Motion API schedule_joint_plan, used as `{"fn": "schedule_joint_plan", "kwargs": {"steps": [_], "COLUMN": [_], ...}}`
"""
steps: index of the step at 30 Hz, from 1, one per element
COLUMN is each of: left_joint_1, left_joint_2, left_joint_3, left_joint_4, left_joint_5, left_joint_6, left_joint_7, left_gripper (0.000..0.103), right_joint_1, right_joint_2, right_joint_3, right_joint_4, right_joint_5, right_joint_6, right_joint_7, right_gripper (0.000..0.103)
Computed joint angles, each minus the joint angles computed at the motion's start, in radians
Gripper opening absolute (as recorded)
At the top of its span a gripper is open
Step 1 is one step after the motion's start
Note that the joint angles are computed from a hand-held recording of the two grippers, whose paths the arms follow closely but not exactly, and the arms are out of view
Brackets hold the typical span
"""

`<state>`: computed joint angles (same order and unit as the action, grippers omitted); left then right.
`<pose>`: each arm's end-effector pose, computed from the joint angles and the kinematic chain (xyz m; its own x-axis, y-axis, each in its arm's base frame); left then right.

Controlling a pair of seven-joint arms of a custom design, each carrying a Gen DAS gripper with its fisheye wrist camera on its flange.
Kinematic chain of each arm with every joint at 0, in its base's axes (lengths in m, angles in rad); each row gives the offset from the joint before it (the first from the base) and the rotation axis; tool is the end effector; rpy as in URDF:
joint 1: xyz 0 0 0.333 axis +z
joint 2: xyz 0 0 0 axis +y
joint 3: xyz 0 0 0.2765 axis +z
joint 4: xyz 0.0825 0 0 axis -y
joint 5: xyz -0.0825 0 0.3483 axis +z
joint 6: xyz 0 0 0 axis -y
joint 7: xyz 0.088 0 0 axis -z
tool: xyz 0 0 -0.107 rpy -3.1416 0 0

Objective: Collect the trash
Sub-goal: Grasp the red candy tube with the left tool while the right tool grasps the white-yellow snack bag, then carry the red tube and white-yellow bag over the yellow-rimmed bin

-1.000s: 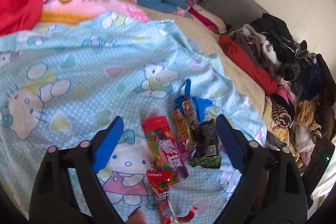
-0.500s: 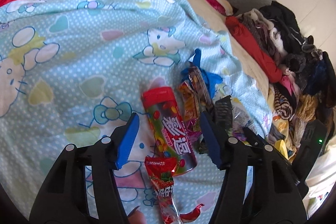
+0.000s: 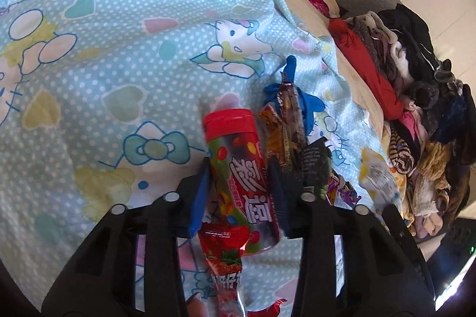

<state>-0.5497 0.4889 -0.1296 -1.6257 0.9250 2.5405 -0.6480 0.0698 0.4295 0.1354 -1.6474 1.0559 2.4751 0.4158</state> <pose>0.5191 -0.4161 0.3664 0.5799 -0.6191 0.5296 -0.4634 -0.7853 -0.4106 0.6454 0.1202 0.3895 0.6426 -0.6979 -0.3162 -0.6395 -0.2613 -0.7231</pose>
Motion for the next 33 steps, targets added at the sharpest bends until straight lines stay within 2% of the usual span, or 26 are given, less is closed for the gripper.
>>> {"fn": "schedule_joint_plan", "kwargs": {"steps": [5, 9, 14, 24, 33], "left_joint_1": [-0.02, -0.041, -0.053, -0.075, -0.117], "left_joint_2": [-0.031, -0.051, -0.052, -0.023, 0.03], "left_joint_3": [0.013, 0.017, 0.003, -0.007, 0.011], "left_joint_4": [-0.011, 0.007, 0.055, 0.143, 0.255], "left_joint_5": [0.06, 0.141, 0.186, 0.201, 0.191], "left_joint_6": [-0.013, -0.056, -0.116, -0.159, -0.19], "left_joint_7": [-0.041, -0.07, -0.049, 0.016, 0.109], "left_gripper": [0.03, 0.029, 0.029, 0.029, 0.029], "right_joint_1": [-0.018, -0.025, -0.023, -0.029, -0.036], "right_joint_2": [-0.045, -0.074, -0.1, -0.141, -0.176], "right_joint_3": [-0.003, -0.016, -0.03, -0.051, -0.069], "right_joint_4": [-0.051, -0.077, -0.1, -0.12, -0.143], "right_joint_5": [0.039, 0.058, 0.072, 0.105, 0.131], "right_joint_6": [-0.028, -0.058, -0.081, -0.121, -0.153], "right_joint_7": [-0.031, -0.054, -0.064, -0.087, -0.114], "right_gripper": [0.031, 0.031, 0.031, 0.031, 0.031]}}
